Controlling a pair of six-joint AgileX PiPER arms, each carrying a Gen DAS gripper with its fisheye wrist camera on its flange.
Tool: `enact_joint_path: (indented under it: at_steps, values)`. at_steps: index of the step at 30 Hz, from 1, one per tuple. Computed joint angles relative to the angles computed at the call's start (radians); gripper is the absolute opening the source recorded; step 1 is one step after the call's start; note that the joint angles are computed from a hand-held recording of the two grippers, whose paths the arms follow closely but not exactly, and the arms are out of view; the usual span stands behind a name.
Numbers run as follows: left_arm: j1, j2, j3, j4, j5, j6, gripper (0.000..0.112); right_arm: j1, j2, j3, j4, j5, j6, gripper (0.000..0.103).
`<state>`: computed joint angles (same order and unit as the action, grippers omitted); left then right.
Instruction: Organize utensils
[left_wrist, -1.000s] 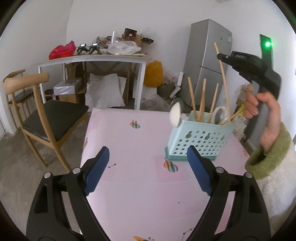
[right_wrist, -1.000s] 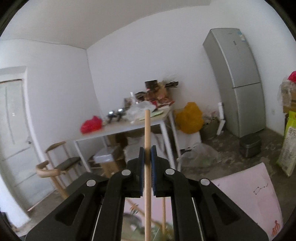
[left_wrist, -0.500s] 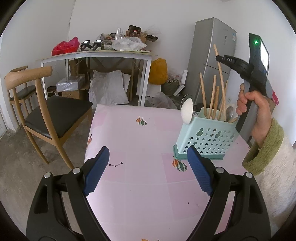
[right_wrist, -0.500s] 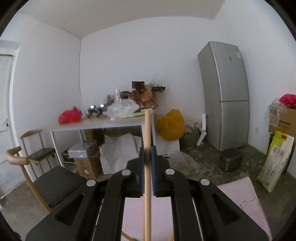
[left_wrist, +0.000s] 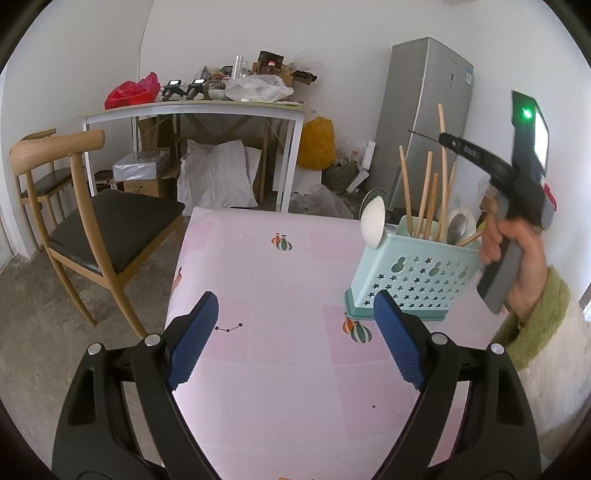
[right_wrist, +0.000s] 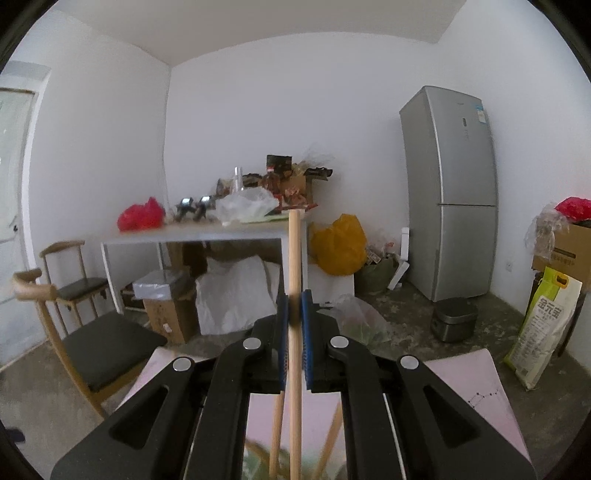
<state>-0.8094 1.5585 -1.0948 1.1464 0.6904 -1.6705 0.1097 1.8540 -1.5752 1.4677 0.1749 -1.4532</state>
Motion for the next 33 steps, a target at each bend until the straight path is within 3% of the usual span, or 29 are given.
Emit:
enact_joint_path:
  at_steps: [4, 10, 13, 17, 23, 33]
  values:
    - [-0.006, 0.009, -0.008, -0.001, 0.005, 0.007, 0.082, -0.026, -0.081, 0.152, 0.238, 0.070, -0.311, 0.007]
    - [-0.015, 0.036, -0.030, -0.005, 0.009, 0.027, 0.082, -0.072, -0.179, 0.310, 0.202, 0.164, -0.380, 0.007]
    - [-0.019, 0.059, -0.046, -0.006, 0.009, 0.039, 0.082, -0.069, -0.212, 0.349, 0.165, 0.161, -0.382, 0.007]
    - [-0.024, 0.080, -0.068, -0.010, 0.011, 0.071, 0.082, -0.086, -0.220, 0.328, 0.087, 0.198, -0.286, 0.007]
    - [-0.032, 0.100, -0.083, -0.011, 0.010, 0.069, 0.082, -0.081, -0.137, 0.196, -0.200, 0.224, -0.016, 0.007]
    - [-0.023, 0.128, -0.104, -0.038, -0.025, 0.122, 0.082, -0.046, -0.086, 0.101, -0.567, 0.281, 0.250, 0.008]
